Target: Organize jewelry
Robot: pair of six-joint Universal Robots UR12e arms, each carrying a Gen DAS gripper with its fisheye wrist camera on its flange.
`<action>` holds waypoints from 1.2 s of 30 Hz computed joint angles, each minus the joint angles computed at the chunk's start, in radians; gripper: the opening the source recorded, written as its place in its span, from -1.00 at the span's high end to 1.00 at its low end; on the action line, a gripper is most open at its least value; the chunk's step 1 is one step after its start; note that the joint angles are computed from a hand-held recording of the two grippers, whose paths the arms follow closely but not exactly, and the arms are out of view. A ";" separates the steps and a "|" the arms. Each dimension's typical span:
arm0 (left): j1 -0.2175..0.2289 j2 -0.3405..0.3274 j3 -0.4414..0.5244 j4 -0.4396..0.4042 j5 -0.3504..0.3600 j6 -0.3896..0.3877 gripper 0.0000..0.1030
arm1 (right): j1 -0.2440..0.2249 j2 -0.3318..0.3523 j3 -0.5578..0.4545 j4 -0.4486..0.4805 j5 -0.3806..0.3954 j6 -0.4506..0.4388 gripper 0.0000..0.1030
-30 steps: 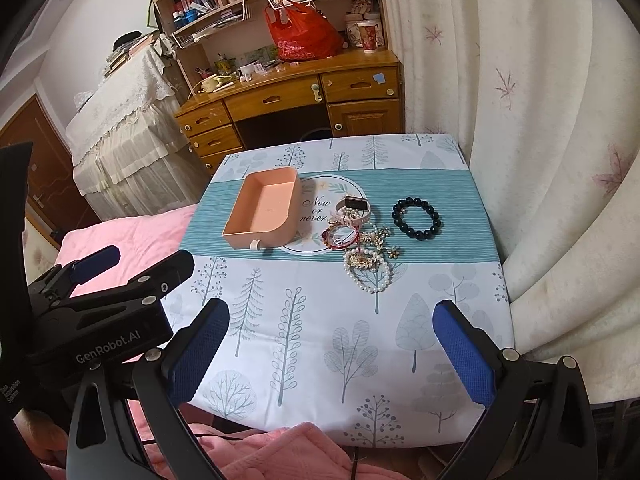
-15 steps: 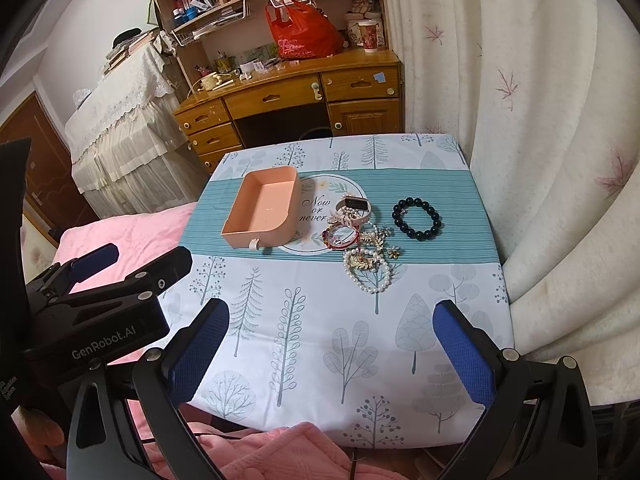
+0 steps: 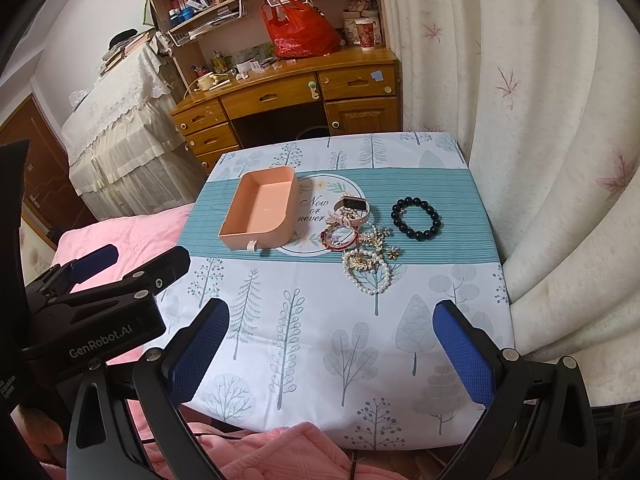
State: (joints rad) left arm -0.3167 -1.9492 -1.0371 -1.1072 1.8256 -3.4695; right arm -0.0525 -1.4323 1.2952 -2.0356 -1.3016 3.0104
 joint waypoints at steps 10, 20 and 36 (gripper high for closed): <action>0.003 -0.006 0.006 0.001 -0.008 0.001 -0.91 | -0.011 0.014 -0.016 0.014 -0.010 0.044 -1.00; 0.033 -0.004 -0.007 0.059 -0.089 0.039 -0.91 | -0.011 0.023 -0.025 -0.003 -0.027 0.096 -1.00; 0.090 -0.052 0.032 -0.148 -0.370 0.123 -0.91 | 0.055 0.053 -0.014 -0.312 -0.586 -0.047 -1.00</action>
